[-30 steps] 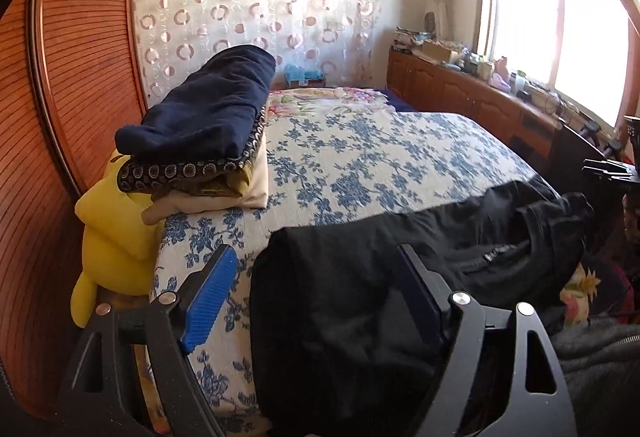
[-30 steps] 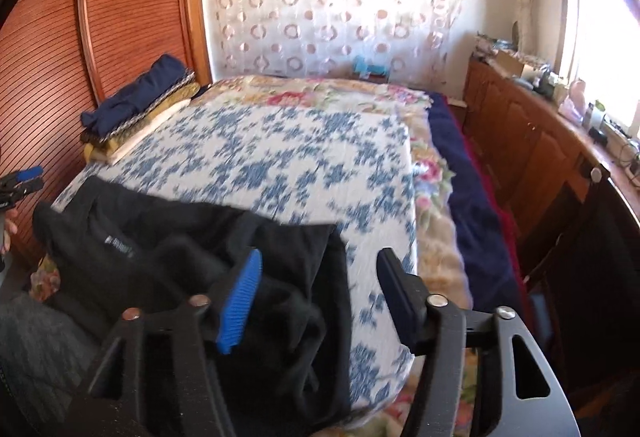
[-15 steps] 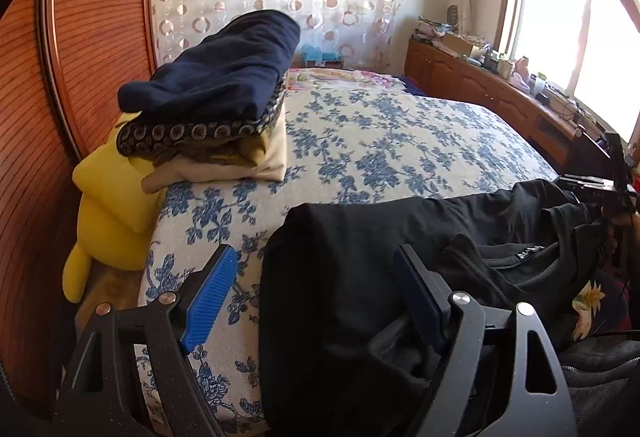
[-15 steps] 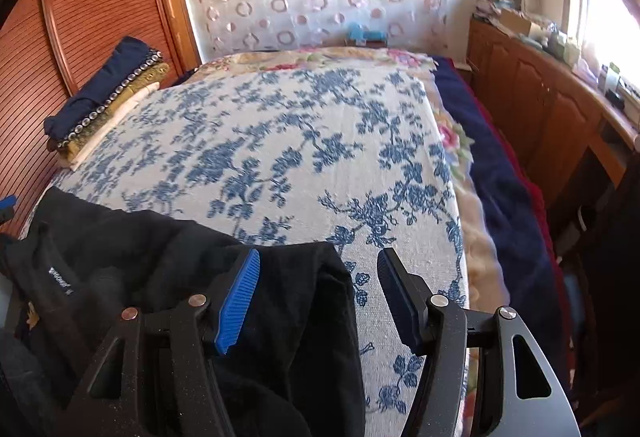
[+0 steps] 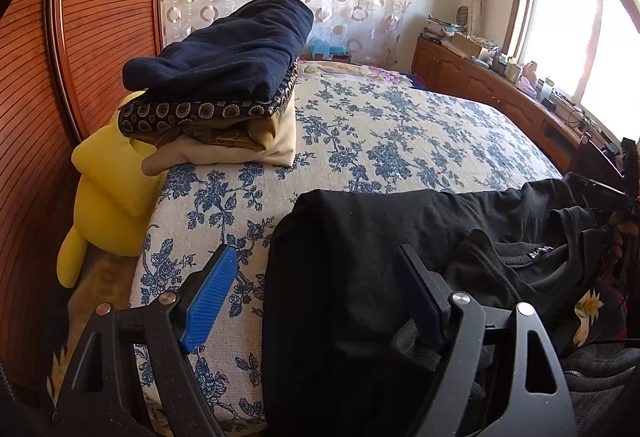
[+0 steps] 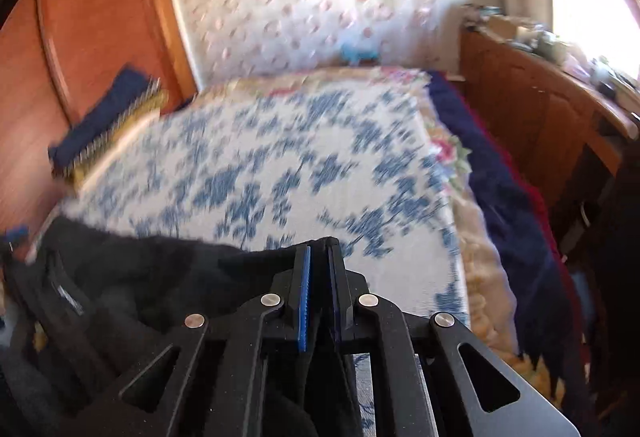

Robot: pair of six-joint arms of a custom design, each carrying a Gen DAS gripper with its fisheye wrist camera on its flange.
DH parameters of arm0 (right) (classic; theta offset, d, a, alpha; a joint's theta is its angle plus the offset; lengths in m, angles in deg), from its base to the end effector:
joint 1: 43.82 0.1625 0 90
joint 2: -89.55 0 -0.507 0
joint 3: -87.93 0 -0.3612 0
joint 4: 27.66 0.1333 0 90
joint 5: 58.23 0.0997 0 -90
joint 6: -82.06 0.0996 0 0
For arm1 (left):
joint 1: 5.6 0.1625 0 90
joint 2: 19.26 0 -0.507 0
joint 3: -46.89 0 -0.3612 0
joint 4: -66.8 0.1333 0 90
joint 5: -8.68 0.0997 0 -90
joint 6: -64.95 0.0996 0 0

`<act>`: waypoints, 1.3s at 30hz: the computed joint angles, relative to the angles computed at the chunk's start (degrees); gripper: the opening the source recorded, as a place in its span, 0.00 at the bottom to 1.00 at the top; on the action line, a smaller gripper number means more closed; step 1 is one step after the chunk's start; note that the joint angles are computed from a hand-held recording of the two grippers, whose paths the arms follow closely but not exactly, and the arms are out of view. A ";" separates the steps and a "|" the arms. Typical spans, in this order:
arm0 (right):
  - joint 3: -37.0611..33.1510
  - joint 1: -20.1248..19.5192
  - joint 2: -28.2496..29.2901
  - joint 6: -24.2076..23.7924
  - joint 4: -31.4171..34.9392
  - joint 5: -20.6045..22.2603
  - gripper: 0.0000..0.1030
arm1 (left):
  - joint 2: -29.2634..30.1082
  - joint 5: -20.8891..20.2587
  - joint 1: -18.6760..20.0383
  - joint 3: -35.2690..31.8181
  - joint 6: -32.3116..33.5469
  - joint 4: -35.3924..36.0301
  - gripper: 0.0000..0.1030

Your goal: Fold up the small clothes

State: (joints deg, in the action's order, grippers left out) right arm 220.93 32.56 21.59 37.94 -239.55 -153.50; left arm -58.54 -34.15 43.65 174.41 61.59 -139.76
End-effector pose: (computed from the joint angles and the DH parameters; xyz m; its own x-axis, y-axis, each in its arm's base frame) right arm 0.0076 -0.4960 0.3342 -0.7714 -0.1480 0.6189 -0.5687 0.5968 -0.5661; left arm -0.1854 -0.5312 0.1101 -0.7745 0.1408 -0.6167 0.5301 0.6763 -0.5114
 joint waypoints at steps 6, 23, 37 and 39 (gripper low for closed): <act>0.13 0.39 -0.15 0.77 -2.05 -3.81 0.01 | 0.21 -0.16 0.62 -1.05 0.73 0.81 0.79; -3.70 1.43 0.58 -3.33 6.35 -6.74 0.61 | -0.64 -7.59 6.05 -9.33 0.39 14.29 0.62; -4.66 3.05 3.07 -3.73 5.66 -13.05 0.82 | -0.13 -9.44 6.91 -8.99 -0.56 13.73 0.58; -4.79 3.10 3.10 -3.63 5.76 -13.34 0.84 | -0.16 -9.53 6.97 -8.86 -0.50 13.35 0.58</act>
